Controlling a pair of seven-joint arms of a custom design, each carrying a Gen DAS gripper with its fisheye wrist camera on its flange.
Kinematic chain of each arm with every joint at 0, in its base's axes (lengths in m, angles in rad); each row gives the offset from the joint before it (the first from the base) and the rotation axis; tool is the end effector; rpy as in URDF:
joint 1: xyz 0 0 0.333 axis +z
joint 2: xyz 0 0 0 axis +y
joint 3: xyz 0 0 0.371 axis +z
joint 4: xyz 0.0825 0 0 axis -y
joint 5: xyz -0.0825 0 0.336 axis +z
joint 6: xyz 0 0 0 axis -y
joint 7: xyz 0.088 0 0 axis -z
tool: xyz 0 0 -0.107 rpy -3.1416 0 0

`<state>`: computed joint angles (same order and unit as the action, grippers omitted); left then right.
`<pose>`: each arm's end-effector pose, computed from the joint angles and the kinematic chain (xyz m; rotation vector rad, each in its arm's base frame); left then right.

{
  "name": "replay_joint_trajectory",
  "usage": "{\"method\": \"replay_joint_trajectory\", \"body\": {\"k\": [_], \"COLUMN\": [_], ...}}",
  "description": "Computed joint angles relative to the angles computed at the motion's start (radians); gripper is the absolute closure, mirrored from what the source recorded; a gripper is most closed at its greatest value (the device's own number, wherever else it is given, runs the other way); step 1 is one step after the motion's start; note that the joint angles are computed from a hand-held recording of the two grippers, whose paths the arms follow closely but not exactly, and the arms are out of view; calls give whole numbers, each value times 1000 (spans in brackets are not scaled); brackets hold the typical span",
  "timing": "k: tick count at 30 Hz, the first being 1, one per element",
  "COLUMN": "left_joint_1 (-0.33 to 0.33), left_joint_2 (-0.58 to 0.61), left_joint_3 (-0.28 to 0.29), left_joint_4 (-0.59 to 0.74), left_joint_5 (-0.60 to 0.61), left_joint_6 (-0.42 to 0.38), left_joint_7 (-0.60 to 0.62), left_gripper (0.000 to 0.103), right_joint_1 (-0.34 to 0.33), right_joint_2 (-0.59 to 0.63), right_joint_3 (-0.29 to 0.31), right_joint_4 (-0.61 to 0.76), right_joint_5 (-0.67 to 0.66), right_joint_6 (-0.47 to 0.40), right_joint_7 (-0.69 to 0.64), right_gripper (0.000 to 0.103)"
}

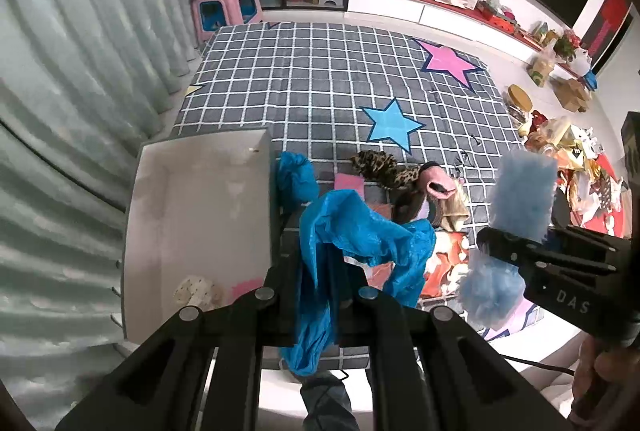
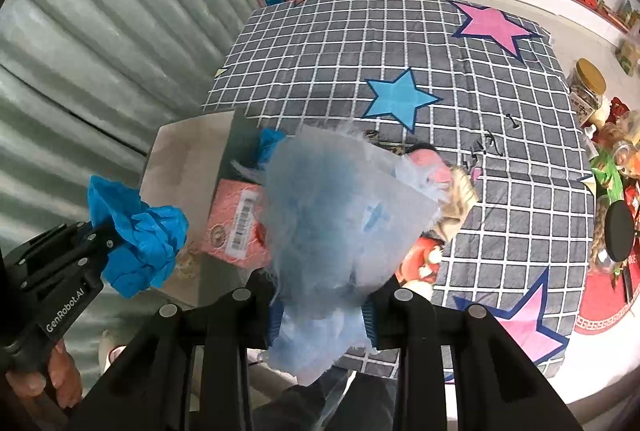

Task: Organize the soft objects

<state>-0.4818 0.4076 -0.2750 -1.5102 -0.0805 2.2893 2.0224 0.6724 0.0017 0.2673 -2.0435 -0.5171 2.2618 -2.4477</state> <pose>0.5221 -0.4437 0.5449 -0.6615 2.9150 -0.6251 0.3234 0.4203 0.5413 -0.7094 2.5809 -0.1923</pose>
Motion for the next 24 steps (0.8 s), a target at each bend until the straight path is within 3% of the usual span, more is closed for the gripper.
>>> {"method": "replay_joint_trajectory", "body": {"k": [11,24], "left_joint_1": [61,122], "left_joint_2": [-38,-40], "left_joint_3": [17,44], "left_joint_4": [-56,-63], "left_joint_5": [-30,-34], "left_joint_6": [36,50], "left_joint_7": [1,-37], "left_gripper": [92,92], "right_joint_1": [24,55], "right_joint_2": [96,250], "right_joint_3": [-22,-77], "right_joint_4": [142,364], "right_joint_5": [-29,-18], "right_joint_6": [-17,-8], "right_joint_7": [-94,-306], "right_gripper": [70,70]}}
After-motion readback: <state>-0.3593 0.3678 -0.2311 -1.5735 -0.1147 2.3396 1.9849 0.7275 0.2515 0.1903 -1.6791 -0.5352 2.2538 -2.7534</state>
